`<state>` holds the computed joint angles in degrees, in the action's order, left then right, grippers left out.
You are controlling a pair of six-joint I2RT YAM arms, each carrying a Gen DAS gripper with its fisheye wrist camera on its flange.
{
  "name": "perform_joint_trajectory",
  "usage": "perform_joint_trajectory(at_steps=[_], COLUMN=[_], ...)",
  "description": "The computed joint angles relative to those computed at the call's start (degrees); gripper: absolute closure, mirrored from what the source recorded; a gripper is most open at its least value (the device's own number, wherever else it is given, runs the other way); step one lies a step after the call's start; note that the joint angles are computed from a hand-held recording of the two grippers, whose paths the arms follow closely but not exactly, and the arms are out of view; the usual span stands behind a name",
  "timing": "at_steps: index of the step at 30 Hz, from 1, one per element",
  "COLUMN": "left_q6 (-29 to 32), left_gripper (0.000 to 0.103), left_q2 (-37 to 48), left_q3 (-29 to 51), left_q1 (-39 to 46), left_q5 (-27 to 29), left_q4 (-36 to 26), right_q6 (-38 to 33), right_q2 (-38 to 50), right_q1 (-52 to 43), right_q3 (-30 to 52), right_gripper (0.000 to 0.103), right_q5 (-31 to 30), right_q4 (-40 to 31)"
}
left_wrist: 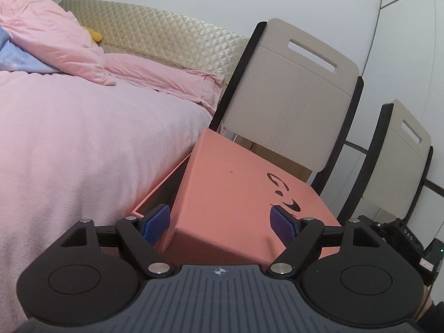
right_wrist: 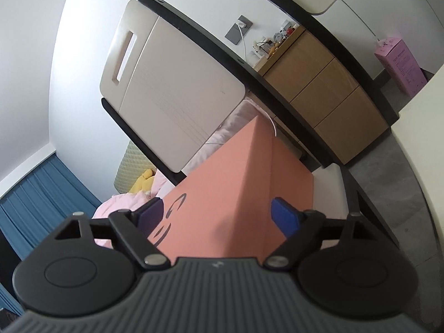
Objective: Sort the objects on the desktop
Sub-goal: 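Carry the lid with both grippers over the open pink box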
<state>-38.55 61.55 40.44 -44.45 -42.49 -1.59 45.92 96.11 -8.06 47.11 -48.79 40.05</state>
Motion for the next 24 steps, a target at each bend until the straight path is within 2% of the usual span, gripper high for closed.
perform_joint_trajectory(at_steps=[5,13,17,21,24], left_q6=[0.59,1.81,1.95,1.99,1.96], left_gripper=[0.021,0.023,0.027,0.034,0.036], left_q2=[0.12,0.88,1.91,4.58,4.96], left_q3=[0.2,0.85,1.59,3.49,3.62], left_q1=[-1.1,-2.4,-3.25,-4.3,-4.0], left_q5=[-1.74,-3.81,-5.89,-9.26,-9.47], left_q4=[-0.18,-0.28,-1.29,-3.54,-3.43], right_q6=[-4.7,-18.51,-19.94,-14.05,-11.59], right_q2=[-5.36,-20.79,-23.2,-20.69,-21.42], right_q1=[-1.8,-6.53,-8.16,-8.48,-7.35], right_q3=[-2.85,-11.48,-13.74,-14.71,-16.01], right_gripper=[0.017,0.019,0.041,0.058,0.058], right_q5=[-1.1,-3.63,-5.66,-9.72,-8.46], right_q4=[-3.2,-15.59,-19.38,-17.91,-15.87])
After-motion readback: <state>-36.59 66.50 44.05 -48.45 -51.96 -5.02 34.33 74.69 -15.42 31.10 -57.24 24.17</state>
